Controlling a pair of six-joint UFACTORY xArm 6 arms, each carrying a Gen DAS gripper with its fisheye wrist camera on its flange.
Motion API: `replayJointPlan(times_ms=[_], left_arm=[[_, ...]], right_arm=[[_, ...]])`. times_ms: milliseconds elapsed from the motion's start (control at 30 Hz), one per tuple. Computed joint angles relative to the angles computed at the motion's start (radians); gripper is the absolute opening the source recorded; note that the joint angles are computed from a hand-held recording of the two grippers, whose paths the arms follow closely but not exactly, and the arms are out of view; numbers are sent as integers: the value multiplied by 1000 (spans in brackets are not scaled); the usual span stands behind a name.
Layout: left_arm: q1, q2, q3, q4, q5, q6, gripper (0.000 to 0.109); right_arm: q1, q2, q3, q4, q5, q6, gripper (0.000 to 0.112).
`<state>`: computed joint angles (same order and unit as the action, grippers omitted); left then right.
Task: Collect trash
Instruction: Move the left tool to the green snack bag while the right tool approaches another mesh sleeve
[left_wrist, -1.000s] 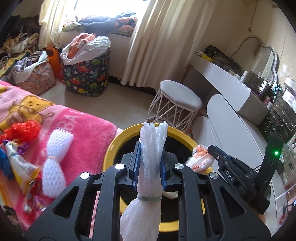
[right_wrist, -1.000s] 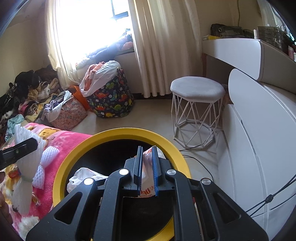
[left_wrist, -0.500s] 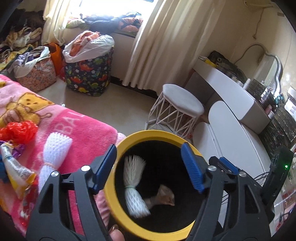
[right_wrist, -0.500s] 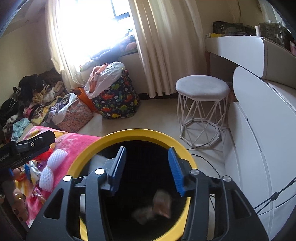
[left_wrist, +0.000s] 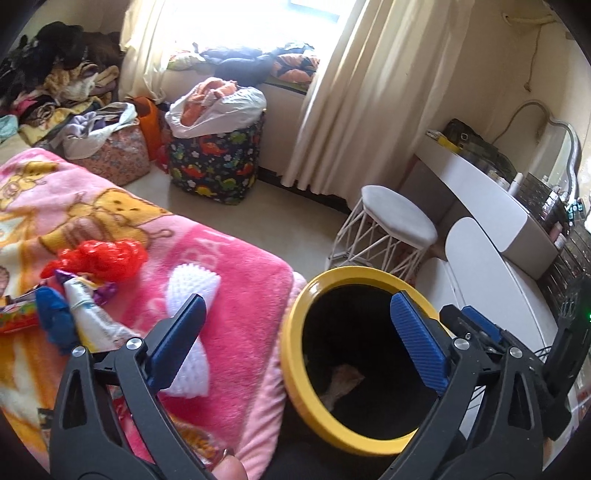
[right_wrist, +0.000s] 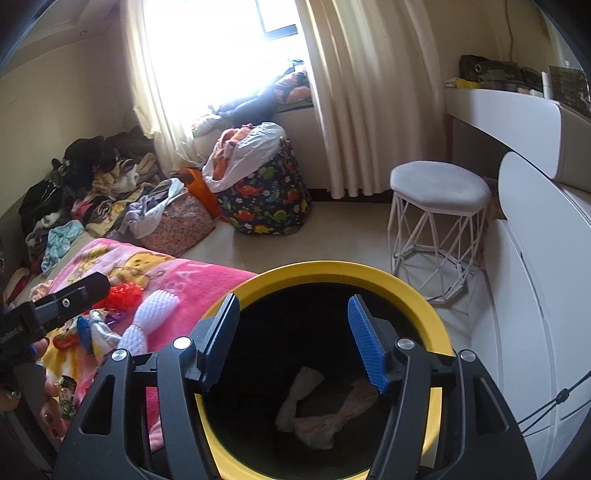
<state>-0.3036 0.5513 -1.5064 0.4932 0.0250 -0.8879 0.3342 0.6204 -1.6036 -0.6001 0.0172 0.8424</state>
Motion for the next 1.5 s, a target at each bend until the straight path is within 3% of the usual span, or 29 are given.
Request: replayJointPlan(times_ms=[567,900,1167,1500], left_arm=[[116,-115,127,493,-27,-501,92],[182,-196,204,755,-9,-770,92],[229,-254,280,845,-1,-873,92],[295,-320,378,934,-8,-963,92]], right_arm=[[96,35,-66,240,13,-283,68],[165,71,-118,484,38,-542,69],[220,121,-194,683,97,-747,70],[258,206,-334,725,187,-814,70]])
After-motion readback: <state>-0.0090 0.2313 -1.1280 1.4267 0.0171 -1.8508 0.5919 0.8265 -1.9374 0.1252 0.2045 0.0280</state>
